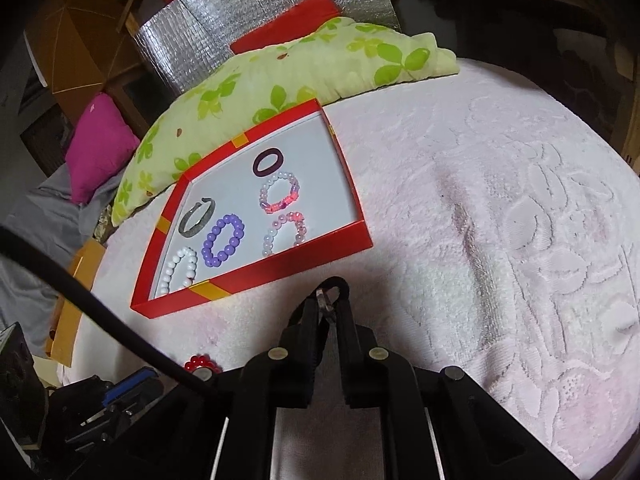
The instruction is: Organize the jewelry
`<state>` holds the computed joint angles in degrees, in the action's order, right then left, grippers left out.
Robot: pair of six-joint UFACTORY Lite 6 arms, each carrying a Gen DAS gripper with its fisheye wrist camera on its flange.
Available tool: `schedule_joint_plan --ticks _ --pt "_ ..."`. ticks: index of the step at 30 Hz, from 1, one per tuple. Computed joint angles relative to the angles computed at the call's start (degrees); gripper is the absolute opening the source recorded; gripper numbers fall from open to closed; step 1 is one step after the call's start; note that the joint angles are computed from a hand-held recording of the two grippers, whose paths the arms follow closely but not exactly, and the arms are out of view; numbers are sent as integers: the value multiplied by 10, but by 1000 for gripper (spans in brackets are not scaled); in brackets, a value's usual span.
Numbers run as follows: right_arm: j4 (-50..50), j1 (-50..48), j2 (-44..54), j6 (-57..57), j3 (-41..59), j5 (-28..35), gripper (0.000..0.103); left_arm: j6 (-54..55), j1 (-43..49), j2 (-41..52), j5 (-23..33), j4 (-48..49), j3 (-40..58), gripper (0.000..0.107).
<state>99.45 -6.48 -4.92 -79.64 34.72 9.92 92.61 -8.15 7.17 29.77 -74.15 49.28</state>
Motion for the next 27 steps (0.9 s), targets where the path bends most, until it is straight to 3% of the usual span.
schedule_joint_plan --ticks 2,4,6,7,13,15,16,18,19,27 --pt "-8 -3 1 5 -2 0 10 -18 -9 8 -2 18 6 12" --pt "-17 -7 -2 12 -6 3 10 -45 -16 16 5 43 14 30" --pt "-24 -11 -3 15 -10 5 10 -42 -25 5 -3 33 3 71" --pt "-27 -13 -3 17 -10 6 10 -27 -29 -5 -12 16 -6 73" --pt "-60 -27 6 42 -14 16 10 -72 -79 31 -77 60 4 73" --pt "-74 -31 11 54 -14 21 10 -36 -87 33 -97 29 -4 71" --pt "-75 -33 11 55 -15 22 10 -3 -92 25 -107 3 -14 67" --pt "-71 -32 6 50 -18 22 10 44 -91 17 -107 -29 -24 28" --pt "-62 -31 1 41 -20 22 10 49 -89 16 -106 -31 -25 21" --pt "-27 -19 -12 13 -22 29 10 67 -66 -2 -81 -48 -38 19"
